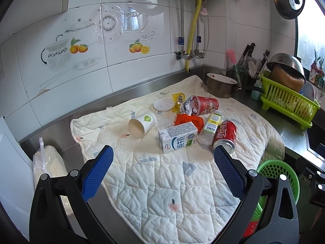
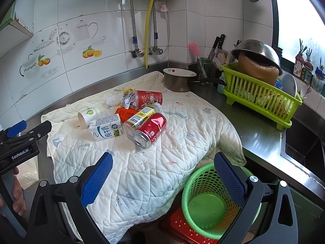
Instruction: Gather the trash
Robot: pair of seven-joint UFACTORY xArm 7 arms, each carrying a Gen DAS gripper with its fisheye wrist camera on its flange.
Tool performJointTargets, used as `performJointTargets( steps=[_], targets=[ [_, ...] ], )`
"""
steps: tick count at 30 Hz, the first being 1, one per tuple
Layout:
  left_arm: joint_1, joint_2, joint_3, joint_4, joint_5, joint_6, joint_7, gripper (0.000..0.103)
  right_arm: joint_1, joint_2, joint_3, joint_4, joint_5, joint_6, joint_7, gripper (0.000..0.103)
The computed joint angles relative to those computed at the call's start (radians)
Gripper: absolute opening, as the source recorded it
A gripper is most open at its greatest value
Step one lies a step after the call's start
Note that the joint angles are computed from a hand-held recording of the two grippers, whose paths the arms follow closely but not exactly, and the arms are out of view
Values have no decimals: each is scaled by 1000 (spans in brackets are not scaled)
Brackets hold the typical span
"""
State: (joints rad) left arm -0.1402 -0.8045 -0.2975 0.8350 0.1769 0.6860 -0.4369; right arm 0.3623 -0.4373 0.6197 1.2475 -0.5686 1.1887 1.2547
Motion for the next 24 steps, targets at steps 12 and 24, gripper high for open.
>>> performJointTargets(
  steps=[12,24],
  targets=[
    [0,80,54,5,-7,-46,50,98,20,94,-62,13,-24,-51,6,97],
    [-20,236,118,37,-43,-141,160,97,62,276,-247,68,52,-203,-11,95]
  ],
)
